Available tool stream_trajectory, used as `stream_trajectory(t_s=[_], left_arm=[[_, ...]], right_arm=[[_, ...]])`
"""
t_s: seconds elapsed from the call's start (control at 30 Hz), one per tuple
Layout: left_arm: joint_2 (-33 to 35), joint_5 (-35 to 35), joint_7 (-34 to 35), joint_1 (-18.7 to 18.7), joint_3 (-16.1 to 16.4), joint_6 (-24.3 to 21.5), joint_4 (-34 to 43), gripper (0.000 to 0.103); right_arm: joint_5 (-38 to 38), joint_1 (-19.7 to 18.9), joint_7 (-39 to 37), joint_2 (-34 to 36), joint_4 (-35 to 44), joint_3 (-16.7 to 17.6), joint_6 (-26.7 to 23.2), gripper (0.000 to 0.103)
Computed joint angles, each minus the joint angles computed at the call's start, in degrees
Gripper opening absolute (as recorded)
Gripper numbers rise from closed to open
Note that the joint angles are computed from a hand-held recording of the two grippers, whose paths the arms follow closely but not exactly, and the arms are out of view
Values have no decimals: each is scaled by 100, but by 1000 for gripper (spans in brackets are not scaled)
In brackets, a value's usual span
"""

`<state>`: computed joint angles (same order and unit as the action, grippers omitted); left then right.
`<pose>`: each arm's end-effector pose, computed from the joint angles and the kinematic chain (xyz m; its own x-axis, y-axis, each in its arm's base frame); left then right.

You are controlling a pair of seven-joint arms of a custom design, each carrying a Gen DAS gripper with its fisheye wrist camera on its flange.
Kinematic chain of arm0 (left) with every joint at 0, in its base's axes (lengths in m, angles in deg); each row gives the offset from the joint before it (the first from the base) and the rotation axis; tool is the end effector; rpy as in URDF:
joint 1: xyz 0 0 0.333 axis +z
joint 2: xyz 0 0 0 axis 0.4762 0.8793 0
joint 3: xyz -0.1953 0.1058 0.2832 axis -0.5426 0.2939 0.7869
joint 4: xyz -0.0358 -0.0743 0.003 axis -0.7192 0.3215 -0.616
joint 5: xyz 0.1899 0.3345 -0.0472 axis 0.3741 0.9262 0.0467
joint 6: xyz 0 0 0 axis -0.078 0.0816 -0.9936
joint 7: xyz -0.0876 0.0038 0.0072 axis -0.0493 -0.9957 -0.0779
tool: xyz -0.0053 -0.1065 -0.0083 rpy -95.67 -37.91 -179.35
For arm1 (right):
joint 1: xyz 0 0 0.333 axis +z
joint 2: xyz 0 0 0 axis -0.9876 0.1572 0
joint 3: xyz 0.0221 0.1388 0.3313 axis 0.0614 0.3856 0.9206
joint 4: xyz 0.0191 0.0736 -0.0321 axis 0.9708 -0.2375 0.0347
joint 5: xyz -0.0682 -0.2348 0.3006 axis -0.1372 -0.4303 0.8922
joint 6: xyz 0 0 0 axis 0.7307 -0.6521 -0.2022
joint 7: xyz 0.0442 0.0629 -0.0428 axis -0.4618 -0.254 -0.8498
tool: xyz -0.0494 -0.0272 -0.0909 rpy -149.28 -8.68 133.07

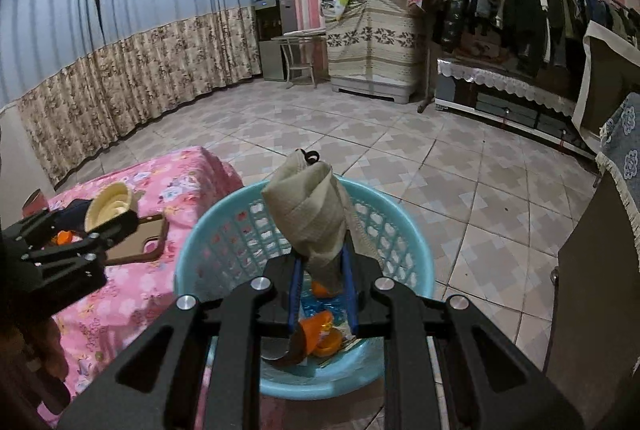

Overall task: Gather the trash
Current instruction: 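Carry both items over the teal basket and open the left tool to drop the lid, then open the right tool to drop the beige pouch into the basket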

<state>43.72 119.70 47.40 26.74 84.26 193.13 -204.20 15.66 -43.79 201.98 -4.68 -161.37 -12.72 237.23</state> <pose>0.5722 -0.1128 0.4777 0.0359 -0.9990 -0.0254 -0.6081 -0.0017 -0.7938 0.6141 0.2675 0.4788 0.2312 -0.9688 -0.0892 -0.5921 -0.0673 -0.8031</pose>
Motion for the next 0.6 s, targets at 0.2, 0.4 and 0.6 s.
stream_trajectory(t_s=[0.2,0.4,0.6], left_arm=[[419,-514,505,-243,-17,62,426,61],[593,-1341,1237,-507,138,63,577,78],[336,-555,463,-705,467,-213,529,91]], right_arm=[[90,-340,-128,97,82,248,-96,18],[190,-517,-231,96,58,392,-59,18],[291,-657,-383,112,82,587,-116,18]])
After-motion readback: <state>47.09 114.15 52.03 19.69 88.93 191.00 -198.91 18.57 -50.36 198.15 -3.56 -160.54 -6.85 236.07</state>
